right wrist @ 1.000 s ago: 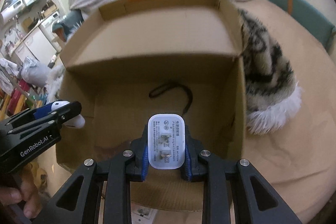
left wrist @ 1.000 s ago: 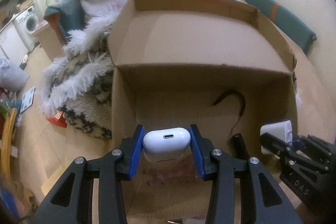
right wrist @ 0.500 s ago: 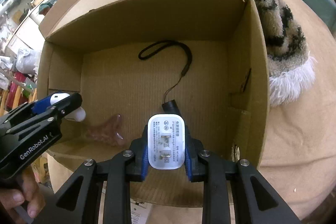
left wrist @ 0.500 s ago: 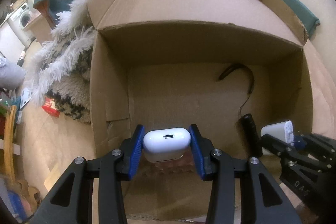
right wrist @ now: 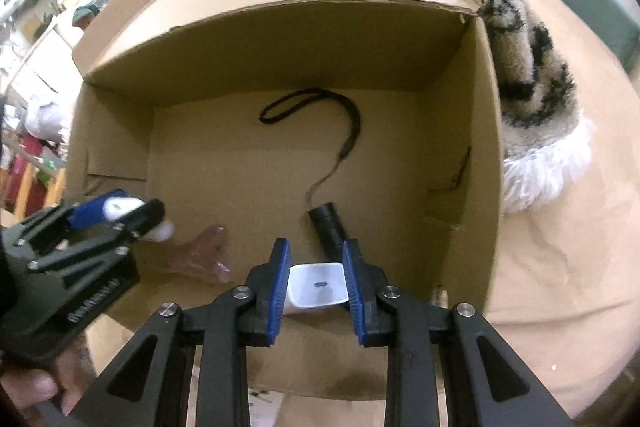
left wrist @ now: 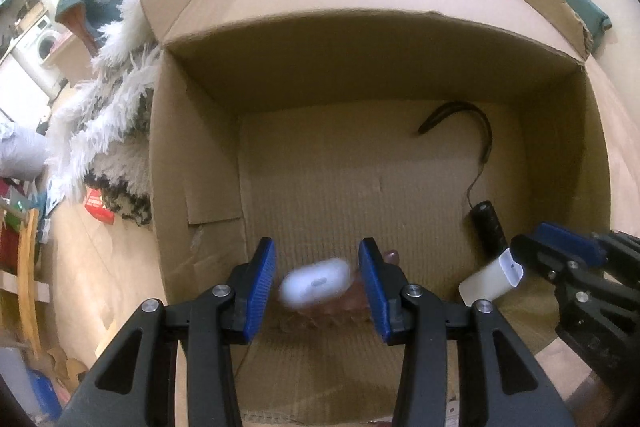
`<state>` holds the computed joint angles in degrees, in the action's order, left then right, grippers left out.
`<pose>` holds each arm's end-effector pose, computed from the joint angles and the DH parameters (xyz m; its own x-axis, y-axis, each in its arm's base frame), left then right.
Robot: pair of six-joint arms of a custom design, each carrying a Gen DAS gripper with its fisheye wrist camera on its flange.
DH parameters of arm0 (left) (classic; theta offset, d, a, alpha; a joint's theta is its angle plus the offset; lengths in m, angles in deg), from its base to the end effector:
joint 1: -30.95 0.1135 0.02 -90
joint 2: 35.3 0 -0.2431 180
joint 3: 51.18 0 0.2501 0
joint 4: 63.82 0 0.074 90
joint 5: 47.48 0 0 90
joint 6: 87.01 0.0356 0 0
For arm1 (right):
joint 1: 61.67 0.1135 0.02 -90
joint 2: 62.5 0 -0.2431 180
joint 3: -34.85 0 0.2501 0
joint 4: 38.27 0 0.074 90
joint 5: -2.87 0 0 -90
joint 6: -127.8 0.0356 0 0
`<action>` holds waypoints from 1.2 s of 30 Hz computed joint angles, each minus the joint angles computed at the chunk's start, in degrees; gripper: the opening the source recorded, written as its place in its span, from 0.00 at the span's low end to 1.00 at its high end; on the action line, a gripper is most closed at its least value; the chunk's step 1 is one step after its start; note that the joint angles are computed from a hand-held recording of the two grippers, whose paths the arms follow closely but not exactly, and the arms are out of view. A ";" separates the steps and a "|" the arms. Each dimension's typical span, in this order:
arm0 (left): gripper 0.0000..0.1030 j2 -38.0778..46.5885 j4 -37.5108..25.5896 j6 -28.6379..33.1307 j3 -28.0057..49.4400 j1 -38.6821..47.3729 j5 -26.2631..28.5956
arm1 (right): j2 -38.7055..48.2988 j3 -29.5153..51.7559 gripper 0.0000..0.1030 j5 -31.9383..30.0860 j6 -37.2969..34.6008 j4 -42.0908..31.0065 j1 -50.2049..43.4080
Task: Organize rigid objects
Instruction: 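Carry earbud case and charger into the box and release both, then withdraw both tools from the box toward the remaining items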
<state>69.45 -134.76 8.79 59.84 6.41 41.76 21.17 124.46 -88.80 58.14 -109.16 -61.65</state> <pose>0.3435 -0.1563 0.2768 -0.7766 0.4656 -0.4244 0.4911 0.8693 0.0552 0.2884 0.0011 0.2817 -0.8539 0.3471 -0.3878 0.3030 0.9374 0.1719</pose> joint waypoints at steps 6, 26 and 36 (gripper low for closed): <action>0.44 -0.15 -1.61 -1.57 1.45 1.12 3.23 | -2.49 -0.65 0.64 -3.49 1.40 1.88 -1.58; 0.66 -2.47 -7.89 -0.57 6.91 6.28 9.34 | -6.55 -0.72 0.82 -8.30 4.44 4.77 -3.20; 0.66 -9.45 -12.32 1.03 7.47 12.10 9.88 | -12.89 -0.36 0.83 -6.03 6.43 1.22 0.76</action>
